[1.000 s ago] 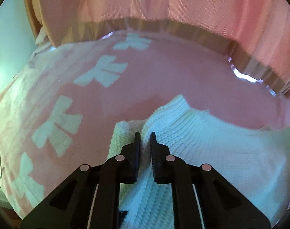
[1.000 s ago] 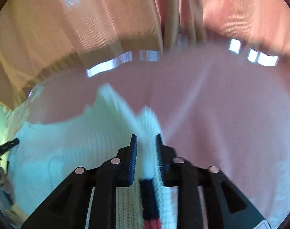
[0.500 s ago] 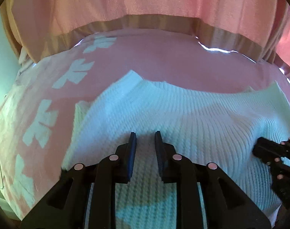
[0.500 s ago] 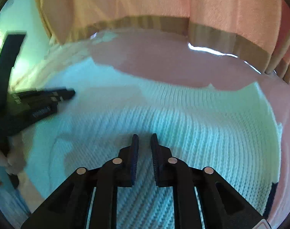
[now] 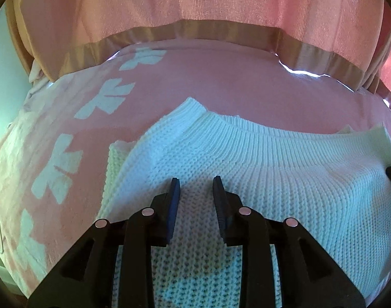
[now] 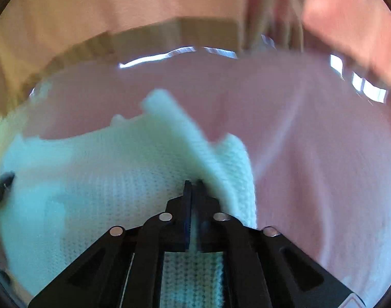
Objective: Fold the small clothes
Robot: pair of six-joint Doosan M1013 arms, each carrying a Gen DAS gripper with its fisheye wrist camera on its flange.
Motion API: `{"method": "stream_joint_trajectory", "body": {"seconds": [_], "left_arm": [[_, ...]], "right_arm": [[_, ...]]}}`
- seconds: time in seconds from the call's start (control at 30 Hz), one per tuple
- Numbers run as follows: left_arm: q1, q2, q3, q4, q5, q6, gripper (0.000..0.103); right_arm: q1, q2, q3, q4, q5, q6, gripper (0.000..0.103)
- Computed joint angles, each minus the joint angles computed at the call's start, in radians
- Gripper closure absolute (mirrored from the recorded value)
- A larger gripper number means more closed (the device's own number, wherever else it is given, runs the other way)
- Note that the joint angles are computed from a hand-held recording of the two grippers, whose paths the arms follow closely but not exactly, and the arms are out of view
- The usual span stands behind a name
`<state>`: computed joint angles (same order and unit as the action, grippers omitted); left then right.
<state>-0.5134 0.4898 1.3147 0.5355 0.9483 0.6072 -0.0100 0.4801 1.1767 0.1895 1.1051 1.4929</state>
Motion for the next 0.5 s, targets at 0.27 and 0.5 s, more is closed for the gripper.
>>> {"method": "stream_joint_trajectory", "body": {"seconds": [0.27, 0.5], "left_arm": [[-0.004, 0.004, -0.007, 0.008, 0.013, 0.002, 0.075], [-0.012, 0.0, -0.009, 0.024, 0.036, -0.017, 0.061]], "right_arm": [[0.001, -0.069, 0.059, -0.042, -0.096, 0.031, 0.069], [-0.008, -0.054, 0.053, -0.003, -0.009, 0.032, 0.064]]}}
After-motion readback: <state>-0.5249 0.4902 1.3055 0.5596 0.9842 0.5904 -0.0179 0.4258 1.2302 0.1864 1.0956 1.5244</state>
